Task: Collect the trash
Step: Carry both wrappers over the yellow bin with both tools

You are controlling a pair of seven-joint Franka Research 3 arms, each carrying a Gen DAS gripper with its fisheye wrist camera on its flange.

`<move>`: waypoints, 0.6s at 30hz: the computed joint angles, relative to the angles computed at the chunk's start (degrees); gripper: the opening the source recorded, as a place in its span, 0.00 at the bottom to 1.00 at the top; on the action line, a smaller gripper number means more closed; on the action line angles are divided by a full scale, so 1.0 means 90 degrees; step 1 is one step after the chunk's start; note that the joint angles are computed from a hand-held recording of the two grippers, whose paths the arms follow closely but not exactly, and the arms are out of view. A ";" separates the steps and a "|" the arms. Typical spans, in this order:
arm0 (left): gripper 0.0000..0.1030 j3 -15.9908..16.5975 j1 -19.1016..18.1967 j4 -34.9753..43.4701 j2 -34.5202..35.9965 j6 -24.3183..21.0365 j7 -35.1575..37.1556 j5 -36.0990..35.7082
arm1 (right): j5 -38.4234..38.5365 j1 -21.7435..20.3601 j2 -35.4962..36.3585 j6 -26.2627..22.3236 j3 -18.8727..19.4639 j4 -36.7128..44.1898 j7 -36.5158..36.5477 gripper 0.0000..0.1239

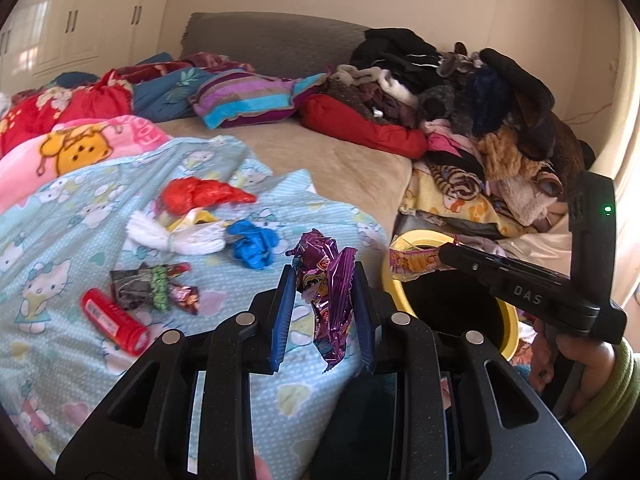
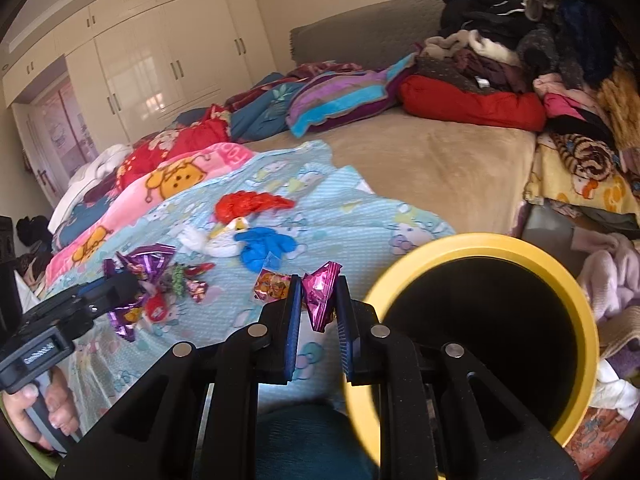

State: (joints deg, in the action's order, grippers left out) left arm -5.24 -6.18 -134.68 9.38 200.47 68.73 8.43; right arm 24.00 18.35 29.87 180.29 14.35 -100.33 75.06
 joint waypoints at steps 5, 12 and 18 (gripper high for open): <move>0.21 -0.0106 -0.0019 0.0177 0.0077 -0.0039 -0.0007 0.0185 | 0.0006 0.0033 -0.0106 0.0059 -0.0294 -0.0159 0.0227 0.13; 0.21 -0.0216 -0.0062 0.0462 0.0240 -0.0141 -0.0097 0.0485 | 0.0002 -0.0071 -0.0272 0.0205 -0.0527 -0.0403 0.0523 0.13; 0.21 -0.0339 -0.0044 0.0653 0.0395 -0.0194 -0.0266 0.0817 | -0.0114 0.0079 -0.0408 0.0338 -0.0981 -0.0584 0.0920 0.13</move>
State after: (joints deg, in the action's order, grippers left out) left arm -8.29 -6.58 -128.80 12.93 198.72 66.34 15.79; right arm 22.97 19.06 26.19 183.33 5.53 -105.58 83.33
